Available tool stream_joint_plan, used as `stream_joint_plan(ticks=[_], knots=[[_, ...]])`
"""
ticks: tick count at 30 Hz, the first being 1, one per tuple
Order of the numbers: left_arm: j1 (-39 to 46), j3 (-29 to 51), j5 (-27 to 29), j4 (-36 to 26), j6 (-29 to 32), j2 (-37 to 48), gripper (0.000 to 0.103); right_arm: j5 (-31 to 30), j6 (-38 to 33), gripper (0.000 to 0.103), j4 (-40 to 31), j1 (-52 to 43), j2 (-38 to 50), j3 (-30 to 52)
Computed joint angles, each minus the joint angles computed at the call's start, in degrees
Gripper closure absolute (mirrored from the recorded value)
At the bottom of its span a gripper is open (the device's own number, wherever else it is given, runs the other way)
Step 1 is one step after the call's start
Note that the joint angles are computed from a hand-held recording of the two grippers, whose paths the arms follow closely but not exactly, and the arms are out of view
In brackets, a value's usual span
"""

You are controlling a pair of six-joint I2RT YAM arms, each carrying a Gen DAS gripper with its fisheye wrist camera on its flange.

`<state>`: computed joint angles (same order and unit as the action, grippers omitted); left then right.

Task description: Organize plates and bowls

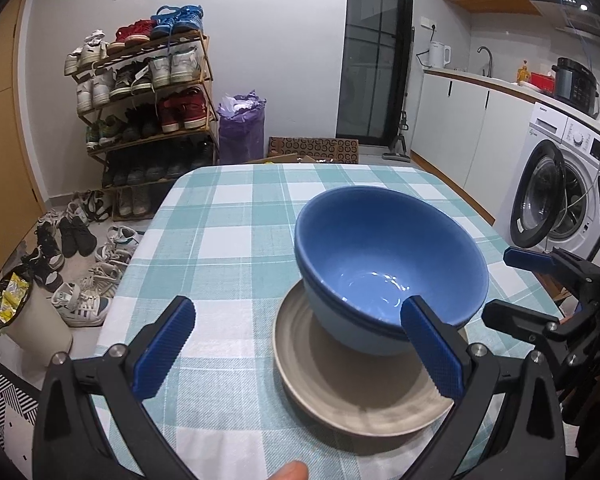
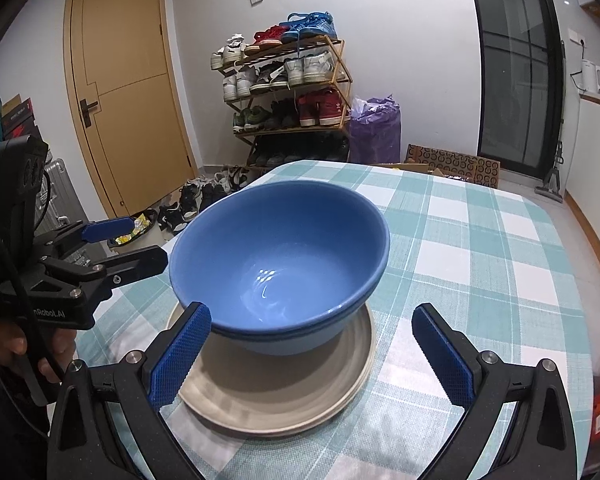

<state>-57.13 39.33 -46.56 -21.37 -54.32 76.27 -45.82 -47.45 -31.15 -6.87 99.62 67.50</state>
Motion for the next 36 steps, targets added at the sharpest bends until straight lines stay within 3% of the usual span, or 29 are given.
stream_joint_plan(ticks=[7, 18, 27, 36], knots=[[-5.2, -0.1, -5.3, -4.3, -4.7, 0.2, 0.0, -2.7, -2.2, 0.001, -0.6, -2.5, -0.4, -1.5], [-15.3, 1.5, -15.0, -13.8, -18.5, 4.1, 0.0, -8.6, -7.9, 0.001, -2.0, -8.3, -2.6, -6.1], [-18.1, 1.5, -16.3, -15.7, -23.3, 5.5, 0.0, -11.9, -13.0, 0.001, -2.4, -11.4, -6.5, -10.8], [-22.2, 3.9, -17.3, -21.4, -30.2, 9.1, 0.0, -14.9, -18.9, 0.001, -5.4, -15.2, -9.0, -13.4]])
